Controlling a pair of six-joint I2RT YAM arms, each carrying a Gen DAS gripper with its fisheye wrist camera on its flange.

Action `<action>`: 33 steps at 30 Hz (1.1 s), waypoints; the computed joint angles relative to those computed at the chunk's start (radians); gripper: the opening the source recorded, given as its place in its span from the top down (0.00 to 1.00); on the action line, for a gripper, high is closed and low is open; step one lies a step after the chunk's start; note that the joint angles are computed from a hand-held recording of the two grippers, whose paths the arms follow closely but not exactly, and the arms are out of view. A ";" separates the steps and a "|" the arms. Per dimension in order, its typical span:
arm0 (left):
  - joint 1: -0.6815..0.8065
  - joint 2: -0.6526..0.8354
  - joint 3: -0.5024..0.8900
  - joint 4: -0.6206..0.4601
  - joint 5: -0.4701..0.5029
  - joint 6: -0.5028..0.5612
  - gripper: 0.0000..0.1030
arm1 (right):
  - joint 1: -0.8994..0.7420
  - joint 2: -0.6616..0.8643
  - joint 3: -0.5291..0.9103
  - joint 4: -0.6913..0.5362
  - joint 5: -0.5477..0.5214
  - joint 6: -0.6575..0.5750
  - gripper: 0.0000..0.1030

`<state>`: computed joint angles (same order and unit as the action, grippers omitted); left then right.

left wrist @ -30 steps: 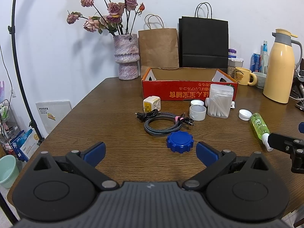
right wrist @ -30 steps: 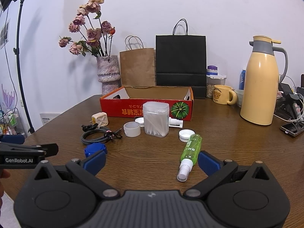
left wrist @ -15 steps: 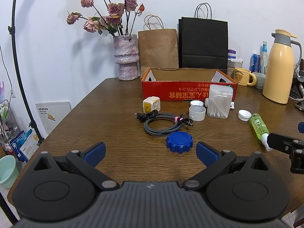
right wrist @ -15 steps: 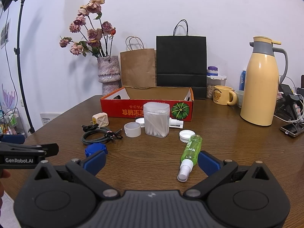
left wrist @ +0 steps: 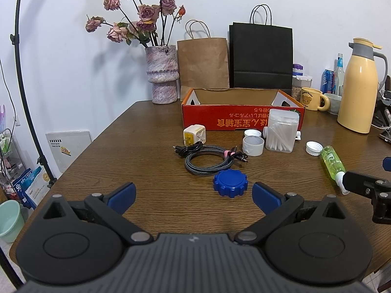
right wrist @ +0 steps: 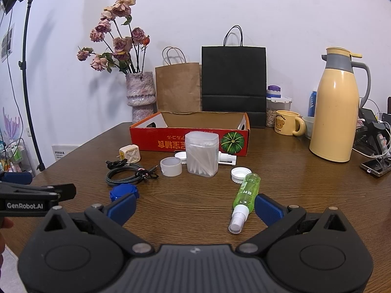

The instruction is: Organize rigid objects

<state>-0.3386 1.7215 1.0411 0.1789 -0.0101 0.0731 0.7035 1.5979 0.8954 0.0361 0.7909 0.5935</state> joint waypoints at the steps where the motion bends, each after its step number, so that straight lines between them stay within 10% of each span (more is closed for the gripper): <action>1: 0.000 -0.001 0.001 -0.002 0.000 -0.001 0.00 | 0.000 0.000 0.000 0.000 0.000 0.000 0.00; 33: -0.012 0.191 0.197 -0.067 0.000 -0.007 0.00 | -0.150 0.105 0.061 -0.007 -0.115 -0.030 0.00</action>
